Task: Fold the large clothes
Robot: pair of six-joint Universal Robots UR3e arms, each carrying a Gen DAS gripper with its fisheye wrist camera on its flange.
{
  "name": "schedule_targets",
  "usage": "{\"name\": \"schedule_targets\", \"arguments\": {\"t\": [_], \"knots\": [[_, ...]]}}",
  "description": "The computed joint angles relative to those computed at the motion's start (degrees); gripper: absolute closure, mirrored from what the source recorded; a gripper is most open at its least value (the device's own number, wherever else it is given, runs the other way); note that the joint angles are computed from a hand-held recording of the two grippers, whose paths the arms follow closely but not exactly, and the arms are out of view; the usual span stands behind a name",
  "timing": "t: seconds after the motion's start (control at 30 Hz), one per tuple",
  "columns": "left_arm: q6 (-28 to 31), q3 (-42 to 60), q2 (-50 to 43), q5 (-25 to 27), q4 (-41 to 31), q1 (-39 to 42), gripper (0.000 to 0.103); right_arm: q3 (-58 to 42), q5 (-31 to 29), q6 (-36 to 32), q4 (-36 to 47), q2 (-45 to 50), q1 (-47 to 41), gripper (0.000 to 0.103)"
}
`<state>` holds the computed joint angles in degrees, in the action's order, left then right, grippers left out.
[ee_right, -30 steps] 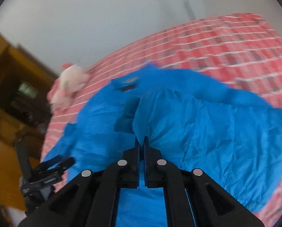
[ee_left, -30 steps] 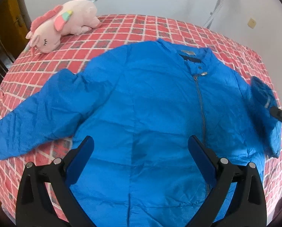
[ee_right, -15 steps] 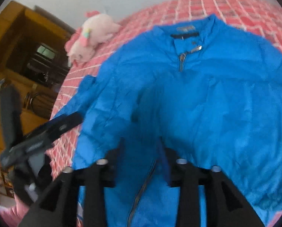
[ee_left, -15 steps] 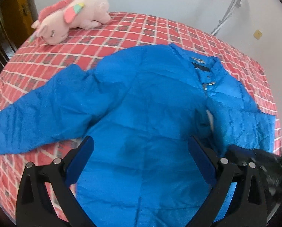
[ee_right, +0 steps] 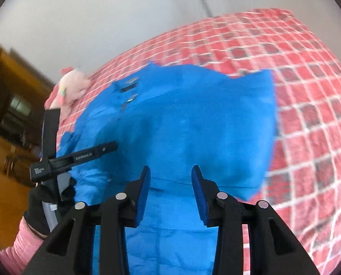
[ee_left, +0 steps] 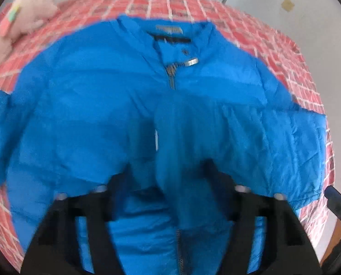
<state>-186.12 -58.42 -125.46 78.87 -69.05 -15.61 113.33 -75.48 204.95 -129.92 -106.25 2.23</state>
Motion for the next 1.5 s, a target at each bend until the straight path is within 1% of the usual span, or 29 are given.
{"name": "schedule_targets", "arguments": {"t": [0.03,0.07,0.13,0.2,0.33,0.4,0.47,0.5,0.57,0.6,0.63,0.67,0.7,0.73,0.8,0.87,0.9,0.97,1.0,1.03,1.1,1.13,1.2,1.27,1.37,1.4,1.43,1.5], "knots": [[-0.3,-0.9,0.3,-1.5,0.9,0.4,0.065,1.1,0.3,-0.1,0.0,-1.1,-1.2,0.065],[-0.5,-2.0,0.9,-2.8,1.8,0.8,0.067,2.5,0.8,-0.5,0.2,-2.7,-2.8,0.065],[-0.9,-6.0,3.8,-4.0,5.2,1.5,0.079,4.4,1.4,-1.1,0.4,-5.2,-5.3,0.065],[-1.4,-10.2,7.7,-4.6,8.5,2.7,0.082,6.7,3.1,-2.1,0.3,-7.8,-8.7,0.065],[-2.5,-16.2,15.0,-4.3,11.7,7.9,0.083,9.1,7.4,-3.7,-0.9,-9.5,-12.7,0.065],[-1.3,-18.2,17.7,-3.0,12.5,10.6,0.083,8.8,8.9,-4.2,-2.7,-7.1,-12.3,0.065],[-0.2,-18.5,18.4,-1.4,12.1,12.1,0.083,7.5,10.1,-3.6,-6.6,-2.0,-10.3,0.065],[0.5,-18.3,18.0,-1.0,11.2,13.1,0.083,6.8,10.4,-3.1,-8.4,0.5,-9.2,0.065],[1.3,-18.1,16.9,-2.0,9.2,14.6,0.082,4.1,10.0,-1.9,-11.6,7.4,-6.2,0.065],[1.4,-18.2,16.4,-2.4,8.6,15.0,0.081,2.9,9.1,-1.6,-12.3,9.9,-4.8,0.065],[1.7,-18.2,15.3,-2.1,8.5,15.0,0.081,0.5,6.8,-1.1,-12.1,13.4,-2.8,0.065],[2.1,-18.8,14.6,-1.2,8.7,14.9,0.078,-1.6,4.2,-0.4,-10.9,15.9,-1.1,0.066],[2.5,-19.5,14.0,-0.6,9.2,14.9,0.072,-4.0,1.4,0.2,-9.5,18.8,0.6,0.068],[2.6,-20.5,13.4,-0.5,10.1,15.1,0.068,-4.6,0.5,0.8,-9.5,20.3,1.3,0.069],[3.4,-23.7,13.2,-2.7,12.8,16.6,0.065,-5.2,-0.3,1.5,-9.4,21.9,1.9,0.071],[4.6,-24.1,12.9,-3.6,13.6,17.0,0.064,-6.2,-1.3,1.9,-9.2,23.5,2.7,0.071],[5.0,-23.6,12.5,-3.5,13.3,17.0,0.064,-6.8,-1.7,1.9,-8.9,24.3,2.9,0.071],[5.3,-21.3,12.3,-3.4,10.1,17.1,0.061,-8.5,-1.9,1.5,-7.1,25.3,3.0,0.071],[4.5,-20.1,13.2,-2.7,8.1,17.4,0.057,-9.8,-2.1,1.7,-5.2,25.0,3.0,0.071],[3.8,-19.8,14.3,-1.8,7.6,17.6,0.054,-10.9,-3.0,1.9,-3.8,24.4,3.5,0.071],[2.9,-22.4,19.3,0.5,10.8,18.1,0.052,-11.8,-4.6,1.5,-3.4,22.8,4.5,0.068],[3.0,-23.1,20.8,1.0,12.1,18.1,0.048,-12.5,-5.2,1.6,-3.4,21.6,5.4,0.068],[2.9,-23.0,22.2,1.5,13.4,17.2,0.047,-14.8,-5.4,1.9,-3.4,21.5,7.1,0.068],[4.2,-20.2,19.9,1.0,13.0,14.9,0.047,-19.4,-6.0,2.4,-2.4,24.7,9.2,0.068],[4.1,-17.4,15.3,3.5,12.9,11.0,0.048,-25.1,-8.0,3.6,0.1,30.2,11.8,0.068],[4.1,-16.5,13.2,3.8,13.0,9.9,0.048,-25.4,-7.9,3.9,0.3,30.9,12.1,0.068],[4.4,-17.7,13.2,4.7,13.7,9.6,0.048,-25.3,-7.6,4.2,0.0,31.8,12.3,0.068],[4.5,-18.6,10.8,7.3,15.6,8.6,0.048,-25.8,-8.8,5.0,1.0,33.5,13.1,0.068]]}}
